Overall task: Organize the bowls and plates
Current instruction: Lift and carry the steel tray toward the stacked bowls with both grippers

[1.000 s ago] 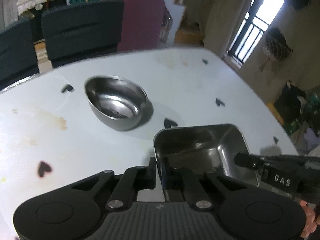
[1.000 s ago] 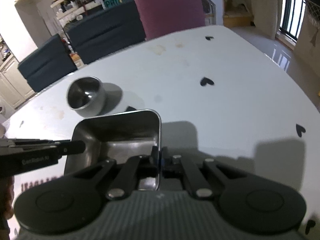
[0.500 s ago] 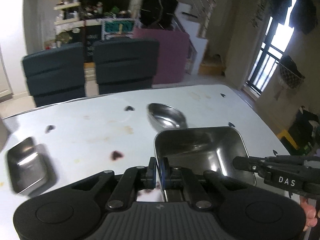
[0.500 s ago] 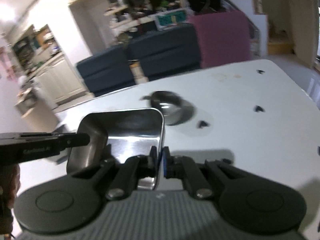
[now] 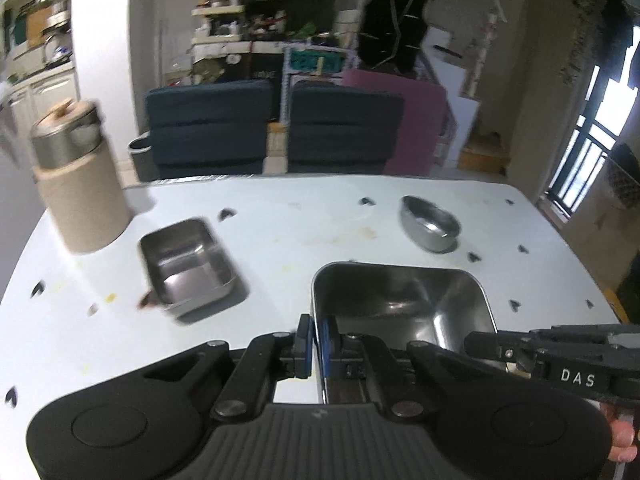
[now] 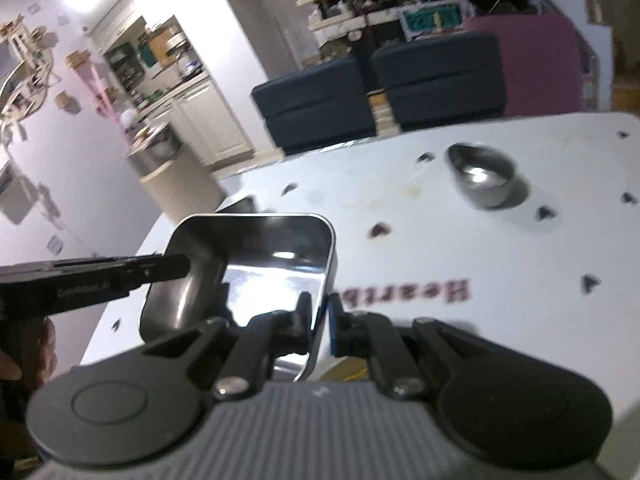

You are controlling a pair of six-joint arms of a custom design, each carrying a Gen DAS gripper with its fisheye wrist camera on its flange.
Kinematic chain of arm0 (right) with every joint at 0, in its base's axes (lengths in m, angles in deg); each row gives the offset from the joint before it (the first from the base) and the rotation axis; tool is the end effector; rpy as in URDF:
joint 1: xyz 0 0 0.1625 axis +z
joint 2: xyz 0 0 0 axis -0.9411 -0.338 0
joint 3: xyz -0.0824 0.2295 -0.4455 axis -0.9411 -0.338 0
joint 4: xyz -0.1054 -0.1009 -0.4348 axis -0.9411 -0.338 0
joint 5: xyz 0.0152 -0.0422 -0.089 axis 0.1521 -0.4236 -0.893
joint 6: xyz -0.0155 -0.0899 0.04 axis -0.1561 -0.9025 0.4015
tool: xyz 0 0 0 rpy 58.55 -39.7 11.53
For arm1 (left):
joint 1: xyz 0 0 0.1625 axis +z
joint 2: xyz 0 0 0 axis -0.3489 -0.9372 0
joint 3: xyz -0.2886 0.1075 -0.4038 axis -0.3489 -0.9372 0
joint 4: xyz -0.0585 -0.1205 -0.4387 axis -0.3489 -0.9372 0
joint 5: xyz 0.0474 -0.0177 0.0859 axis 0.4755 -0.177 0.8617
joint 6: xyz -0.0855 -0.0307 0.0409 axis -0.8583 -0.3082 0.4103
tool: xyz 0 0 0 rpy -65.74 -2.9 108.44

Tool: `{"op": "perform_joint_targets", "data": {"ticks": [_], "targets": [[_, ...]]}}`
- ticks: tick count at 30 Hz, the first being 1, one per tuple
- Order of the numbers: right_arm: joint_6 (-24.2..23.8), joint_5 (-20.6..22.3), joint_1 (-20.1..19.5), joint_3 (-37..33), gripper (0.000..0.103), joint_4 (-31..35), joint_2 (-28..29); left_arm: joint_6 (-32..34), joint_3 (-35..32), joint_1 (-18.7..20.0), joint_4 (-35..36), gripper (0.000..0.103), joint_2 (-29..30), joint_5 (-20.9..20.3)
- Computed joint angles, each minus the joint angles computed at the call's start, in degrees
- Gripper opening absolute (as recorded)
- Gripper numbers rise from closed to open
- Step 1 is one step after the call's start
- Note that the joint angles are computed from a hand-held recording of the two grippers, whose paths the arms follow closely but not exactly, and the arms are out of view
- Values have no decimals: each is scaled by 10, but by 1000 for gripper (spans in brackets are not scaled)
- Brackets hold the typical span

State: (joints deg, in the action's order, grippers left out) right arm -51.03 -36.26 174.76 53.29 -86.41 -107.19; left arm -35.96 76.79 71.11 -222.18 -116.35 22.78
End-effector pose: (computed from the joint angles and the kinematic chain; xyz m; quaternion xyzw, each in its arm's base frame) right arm 0.3139 -0.7457 0.1728 0.2705 -0.9375 0.1997 0.0891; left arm -0.2276 -0.6230 0.2776 0.0498 0.8586 -0.3845 0.3354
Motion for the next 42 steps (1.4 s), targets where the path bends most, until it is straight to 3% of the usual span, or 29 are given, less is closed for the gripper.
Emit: {"op": "perform_joint_targets", "data": {"ticks": [9, 20, 30, 42], "targets": [[5, -6, 19, 4, 12, 62, 25, -117, 63, 21, 91, 5, -64, 4], [4, -40, 34, -15, 13, 114, 63, -228, 61, 55, 244, 5, -87, -21], [-5, -56, 38, -50, 12, 140, 94, -256, 51, 68, 291, 7, -87, -21], [-17, -73, 44, -40, 13, 140, 99, -274, 41, 76, 322, 8, -84, -17]]}}
